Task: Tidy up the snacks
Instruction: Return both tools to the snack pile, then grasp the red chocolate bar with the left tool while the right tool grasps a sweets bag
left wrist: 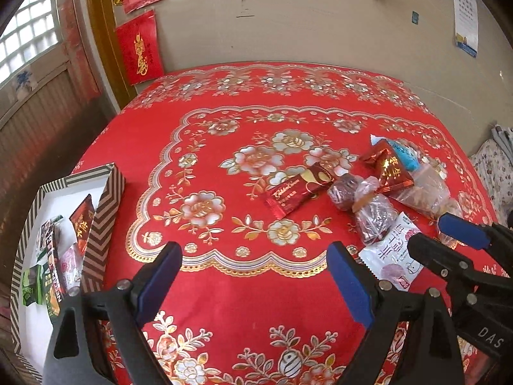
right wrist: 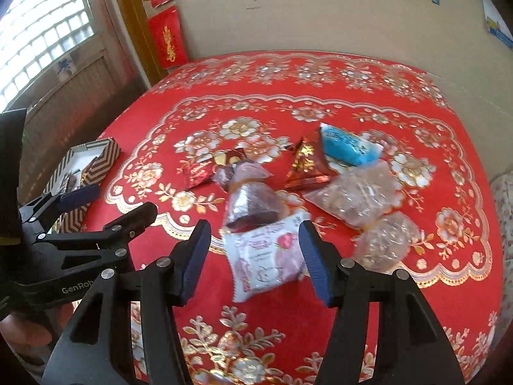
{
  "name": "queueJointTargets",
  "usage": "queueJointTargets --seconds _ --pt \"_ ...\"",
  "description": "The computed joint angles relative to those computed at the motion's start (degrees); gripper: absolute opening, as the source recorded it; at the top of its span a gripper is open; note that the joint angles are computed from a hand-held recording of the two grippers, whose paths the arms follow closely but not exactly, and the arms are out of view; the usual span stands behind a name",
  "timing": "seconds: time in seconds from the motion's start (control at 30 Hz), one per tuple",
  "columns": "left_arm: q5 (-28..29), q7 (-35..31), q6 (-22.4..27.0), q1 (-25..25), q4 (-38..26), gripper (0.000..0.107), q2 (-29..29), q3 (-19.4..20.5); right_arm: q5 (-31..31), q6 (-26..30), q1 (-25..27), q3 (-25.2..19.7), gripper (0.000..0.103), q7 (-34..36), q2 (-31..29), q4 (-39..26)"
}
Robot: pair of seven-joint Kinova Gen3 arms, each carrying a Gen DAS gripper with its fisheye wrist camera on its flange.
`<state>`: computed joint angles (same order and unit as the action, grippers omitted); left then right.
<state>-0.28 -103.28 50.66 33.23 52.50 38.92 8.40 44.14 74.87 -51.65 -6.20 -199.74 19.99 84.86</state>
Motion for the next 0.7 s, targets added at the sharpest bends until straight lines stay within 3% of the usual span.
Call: queueJointTargets --seconds 0.47,0.7 --pt "0.1 -0.04 0.01 0.93 0.52 0.093 -0.03 0.3 -0.26 1.54 -0.53 -1.51 0.057 -3.25 -2.21 3.49" --pt "2.41 -0.07 5.12 0.25 -3.7 0.093 2.02 1.52 -0.81 4.56 -1.2 -2.44 0.058 -5.75 -3.29 4.68"
